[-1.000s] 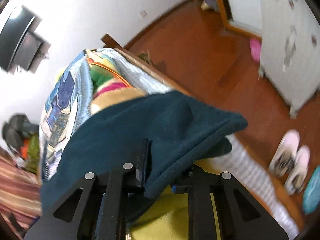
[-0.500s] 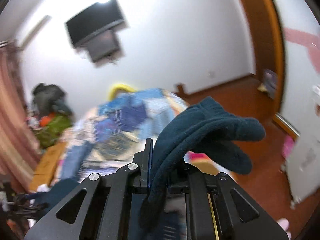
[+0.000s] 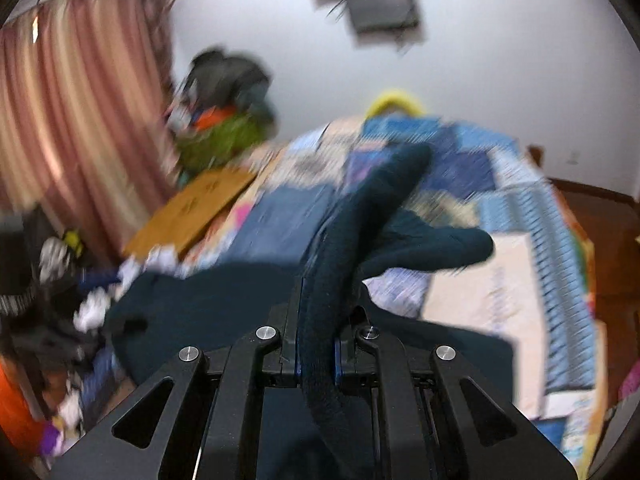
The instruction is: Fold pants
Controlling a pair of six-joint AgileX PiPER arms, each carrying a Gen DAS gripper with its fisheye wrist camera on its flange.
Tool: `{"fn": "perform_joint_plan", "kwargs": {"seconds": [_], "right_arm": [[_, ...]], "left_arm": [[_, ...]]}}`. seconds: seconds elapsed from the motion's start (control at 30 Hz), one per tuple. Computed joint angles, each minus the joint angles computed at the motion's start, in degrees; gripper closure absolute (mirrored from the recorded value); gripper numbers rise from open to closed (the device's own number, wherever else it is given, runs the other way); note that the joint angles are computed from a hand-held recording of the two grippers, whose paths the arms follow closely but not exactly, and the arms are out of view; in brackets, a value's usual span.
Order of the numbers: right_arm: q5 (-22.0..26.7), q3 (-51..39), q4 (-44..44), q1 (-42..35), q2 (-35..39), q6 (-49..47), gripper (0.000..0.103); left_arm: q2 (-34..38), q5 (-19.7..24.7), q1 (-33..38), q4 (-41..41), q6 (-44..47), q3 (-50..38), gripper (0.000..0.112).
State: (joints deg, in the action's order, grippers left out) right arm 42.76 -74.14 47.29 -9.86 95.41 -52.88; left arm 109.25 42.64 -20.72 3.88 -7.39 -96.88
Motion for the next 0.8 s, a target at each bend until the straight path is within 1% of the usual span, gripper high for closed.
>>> {"fn": "perform_joint_plan", "kwargs": {"seconds": [0.1,0.2,0.27,0.3,0.4,0.43,0.47,0.5,0.53,0.6,0.7,0.8], "right_arm": [[-0.8,3.3,-4.4,3.7,0.4,0.2,0.094],[-0.4,4.9,-9.5,5.1,-0.2,1.9,0.089],[0.2,5.8,-11.0,4.9,-1.2,1.3,0.084],[0.7,6.2,-10.8,4.6,-1.8,1.0,0.083],[7.6,4.4,-8.4,1.4,-2.3,-0.7,0.071],[9.2,3.6,-7.8,1.1,-2.2,-0.1,0.064],[10.7,3.4,-6.7,0.0,-2.6,-0.7,0.06],[10.1,4.5,-5.9,0.3,-3.4,-1.0,0.059],[11.1,4.3,-5.2,-1.0,-4.0,-1.7,0.058],[11.4,5.0,-4.4,-2.3,-5.8,-2.2,0.057],[10.5,3.4,-4.1,-3.9,-5.6,-1.6,0.054],[10.1,2.0,-4.1,-6.8,-5.9,-0.9,0.045]], "left_arm": [[0.0,0.0,0.2,-0.3,-0.1,0.7,0.018],[0.3,0.3,0.1,-0.8,0.1,0.5,0.018],[0.2,0.1,-0.2,-0.7,0.2,0.6,0.018],[0.2,0.1,-0.5,-0.6,0.2,0.4,0.018],[0.1,0.7,-1.1,-0.9,0.7,-0.9,0.018],[0.1,1.0,-1.3,-1.1,0.8,-1.5,0.018],[0.2,1.2,-1.5,-1.2,0.9,-2.0,0.018],[0.1,1.3,-1.8,-1.3,1.0,-2.6,0.018],[0.0,1.4,-2.2,-1.3,1.0,-3.0,0.018],[0.2,1.8,-3.0,-1.4,1.1,-4.6,0.015],[1.6,2.9,-4.6,-0.8,1.4,-8.2,0.012],[4.9,5.7,-6.3,-0.5,2.1,-14.3,0.012]]}}
